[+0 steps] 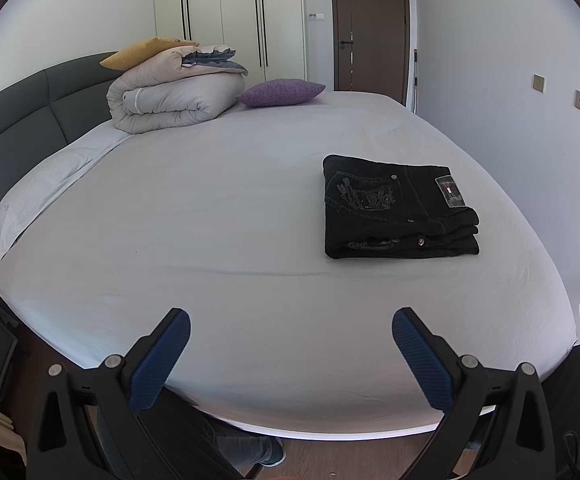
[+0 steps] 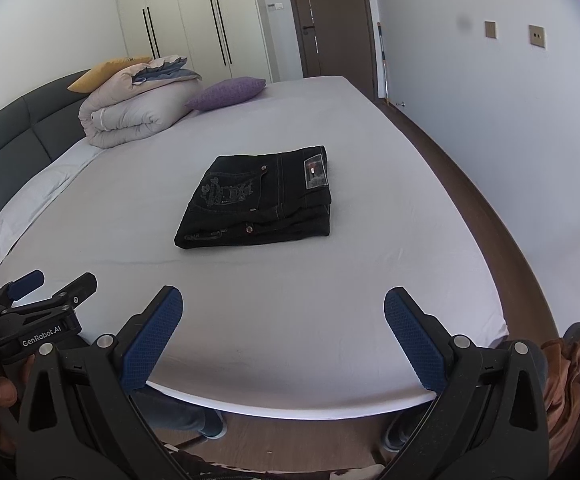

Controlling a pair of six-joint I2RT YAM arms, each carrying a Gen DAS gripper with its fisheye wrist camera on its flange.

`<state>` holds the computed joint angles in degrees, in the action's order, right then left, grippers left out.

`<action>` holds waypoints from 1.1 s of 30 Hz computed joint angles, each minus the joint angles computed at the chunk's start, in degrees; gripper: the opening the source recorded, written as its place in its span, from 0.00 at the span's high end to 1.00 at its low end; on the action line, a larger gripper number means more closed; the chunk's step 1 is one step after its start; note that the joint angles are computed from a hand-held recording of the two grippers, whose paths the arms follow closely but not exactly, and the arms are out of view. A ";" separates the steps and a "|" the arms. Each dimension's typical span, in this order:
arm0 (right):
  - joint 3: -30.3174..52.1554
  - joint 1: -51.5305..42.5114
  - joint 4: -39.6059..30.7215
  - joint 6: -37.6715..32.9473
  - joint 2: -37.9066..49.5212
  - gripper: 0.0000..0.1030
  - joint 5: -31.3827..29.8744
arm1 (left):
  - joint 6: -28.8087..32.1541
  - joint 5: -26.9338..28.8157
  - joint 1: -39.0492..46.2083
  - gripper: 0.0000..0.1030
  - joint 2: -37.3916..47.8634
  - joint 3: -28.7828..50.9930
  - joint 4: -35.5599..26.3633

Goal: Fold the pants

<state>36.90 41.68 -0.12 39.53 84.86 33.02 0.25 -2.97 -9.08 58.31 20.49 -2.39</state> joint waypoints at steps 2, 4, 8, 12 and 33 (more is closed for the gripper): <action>0.12 0.17 0.12 0.32 0.40 0.00 0.03 | 0.01 0.02 0.00 0.00 0.01 0.12 -0.15; 0.12 0.05 0.53 0.39 0.92 0.00 -0.18 | 0.14 0.17 0.14 0.00 0.33 -0.35 0.58; 0.08 0.09 0.89 0.68 1.43 0.00 -0.30 | 0.25 0.28 0.25 0.00 0.54 -0.54 0.95; 0.19 0.12 1.09 0.94 1.97 0.00 -0.31 | 0.31 0.38 0.34 0.00 0.50 -0.54 0.86; -0.17 -0.24 2.28 0.77 3.08 0.00 -0.81 | 0.50 0.45 0.42 0.00 0.75 -0.69 1.14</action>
